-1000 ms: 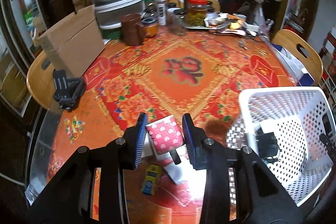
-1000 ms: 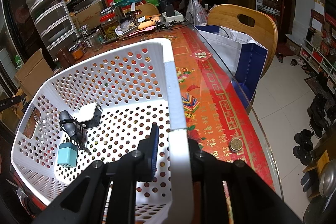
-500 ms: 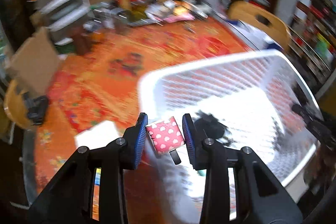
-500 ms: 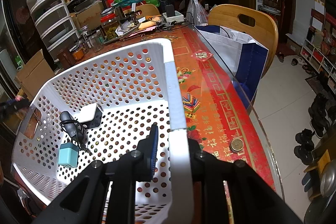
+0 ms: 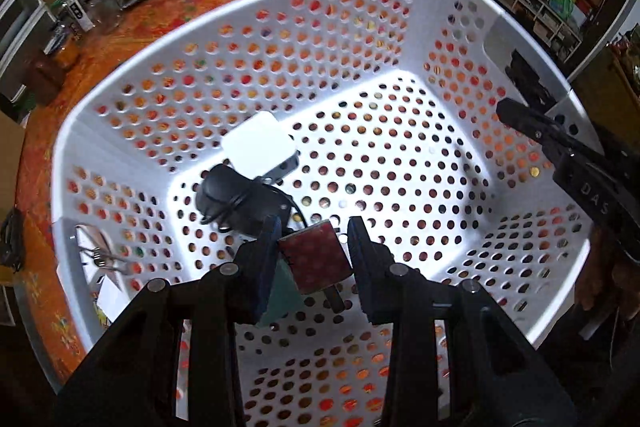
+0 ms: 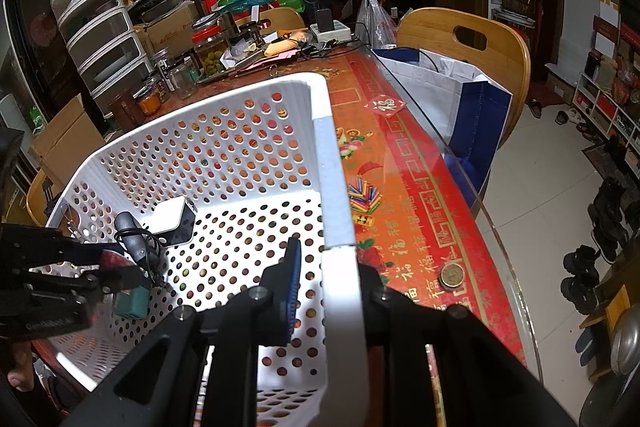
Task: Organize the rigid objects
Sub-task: 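Carry the pink charger into the basket and release it with the left tool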
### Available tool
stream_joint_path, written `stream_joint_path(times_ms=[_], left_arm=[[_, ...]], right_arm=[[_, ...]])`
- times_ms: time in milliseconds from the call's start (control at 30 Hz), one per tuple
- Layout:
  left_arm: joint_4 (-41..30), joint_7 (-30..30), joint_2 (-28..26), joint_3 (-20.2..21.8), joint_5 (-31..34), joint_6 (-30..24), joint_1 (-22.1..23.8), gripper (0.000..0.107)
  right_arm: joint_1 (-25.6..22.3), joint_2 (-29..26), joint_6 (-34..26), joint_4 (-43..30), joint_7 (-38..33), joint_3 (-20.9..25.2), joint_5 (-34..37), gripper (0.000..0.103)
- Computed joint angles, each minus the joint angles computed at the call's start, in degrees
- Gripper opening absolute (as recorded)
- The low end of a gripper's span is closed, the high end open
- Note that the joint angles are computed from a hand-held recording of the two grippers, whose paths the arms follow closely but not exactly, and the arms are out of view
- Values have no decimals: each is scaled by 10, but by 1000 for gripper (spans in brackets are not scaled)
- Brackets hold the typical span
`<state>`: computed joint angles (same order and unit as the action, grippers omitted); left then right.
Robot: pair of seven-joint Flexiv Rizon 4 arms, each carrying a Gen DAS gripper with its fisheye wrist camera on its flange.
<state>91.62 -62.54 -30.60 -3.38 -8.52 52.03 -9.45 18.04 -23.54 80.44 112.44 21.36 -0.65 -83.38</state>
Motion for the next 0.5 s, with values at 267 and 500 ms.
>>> stream_joint_path(times_ms=[267,500], left_arm=[[91,77,52,-44,-93,116,51,81],[204,201,120,-74,-336,263,144,103]], right_arm=[[-1,-1,2,1,-2,2,0,19],[4,-2,0,1,-25,0,25,19]])
